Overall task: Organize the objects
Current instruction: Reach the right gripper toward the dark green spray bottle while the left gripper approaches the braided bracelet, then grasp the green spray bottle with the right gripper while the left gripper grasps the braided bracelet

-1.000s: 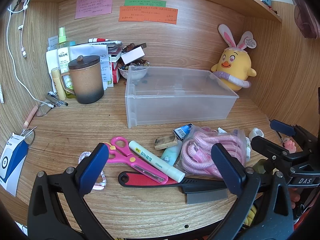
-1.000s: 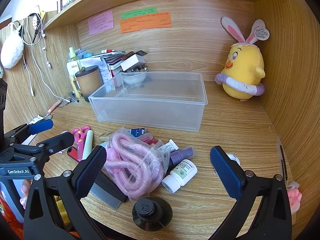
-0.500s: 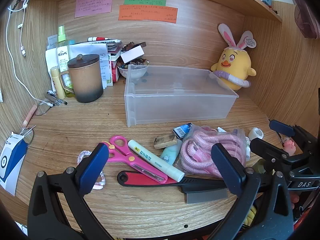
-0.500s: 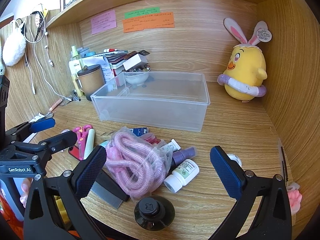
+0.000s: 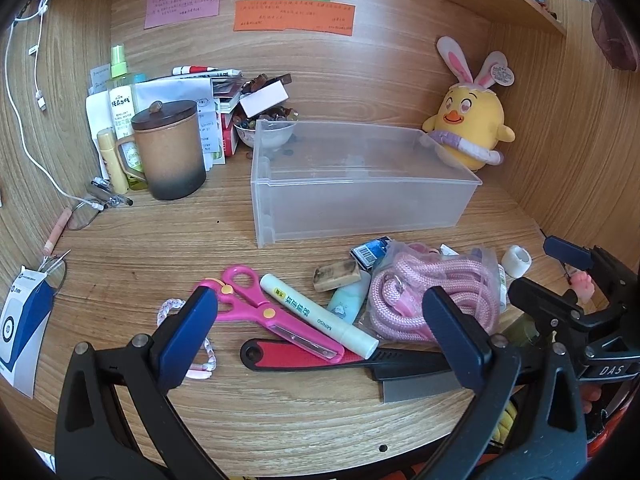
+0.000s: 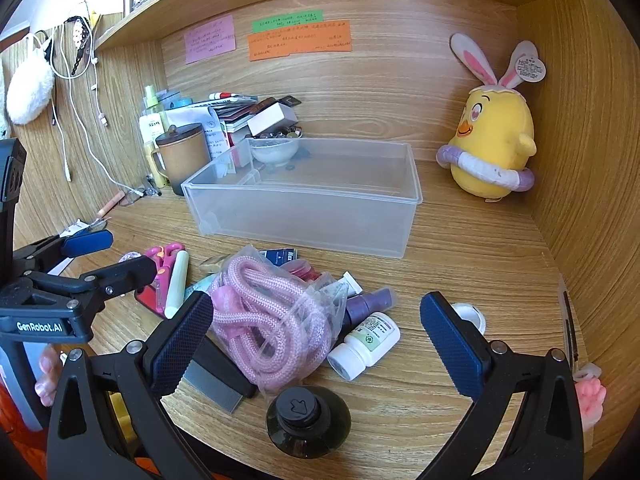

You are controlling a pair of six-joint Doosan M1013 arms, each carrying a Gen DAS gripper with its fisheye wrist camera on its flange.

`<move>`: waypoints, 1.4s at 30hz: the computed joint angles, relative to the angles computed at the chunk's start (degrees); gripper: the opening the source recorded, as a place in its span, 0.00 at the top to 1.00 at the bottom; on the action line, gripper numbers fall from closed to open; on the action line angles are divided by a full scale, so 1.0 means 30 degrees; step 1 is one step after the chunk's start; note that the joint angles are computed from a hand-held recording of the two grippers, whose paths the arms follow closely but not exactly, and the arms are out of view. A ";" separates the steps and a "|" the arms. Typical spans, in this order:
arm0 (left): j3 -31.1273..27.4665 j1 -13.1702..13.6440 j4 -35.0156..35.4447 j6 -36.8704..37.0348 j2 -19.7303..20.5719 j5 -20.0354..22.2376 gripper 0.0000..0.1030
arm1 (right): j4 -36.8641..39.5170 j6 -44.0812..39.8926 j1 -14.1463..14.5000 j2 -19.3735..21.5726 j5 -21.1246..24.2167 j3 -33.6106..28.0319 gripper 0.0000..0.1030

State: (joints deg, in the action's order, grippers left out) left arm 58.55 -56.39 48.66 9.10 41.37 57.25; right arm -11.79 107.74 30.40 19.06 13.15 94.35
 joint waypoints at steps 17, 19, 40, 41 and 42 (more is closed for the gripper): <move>0.1438 0.0015 -0.1670 0.0730 -0.0616 0.1338 0.09 | -0.1695 0.0676 0.0059 -0.0759 0.0497 0.1165 0.01; 0.1531 0.0069 -0.1983 0.0626 -0.0622 0.1693 0.10 | -0.1770 0.0647 0.0094 -0.0792 0.0649 0.1254 0.03; 0.2522 0.0643 -0.2283 -0.1755 -0.0694 0.3266 0.48 | 0.6051 -0.5941 -0.0498 -0.0153 0.2549 0.1040 0.62; 0.2502 0.0627 -0.2194 -0.1651 -0.0679 0.3200 0.58 | 0.6039 -0.5883 -0.0513 -0.0179 0.2468 0.1057 0.62; 0.2493 0.0623 -0.2152 -0.1544 -0.0674 0.3126 0.65 | 0.5962 -0.5781 -0.0525 -0.0205 0.2442 0.1055 0.62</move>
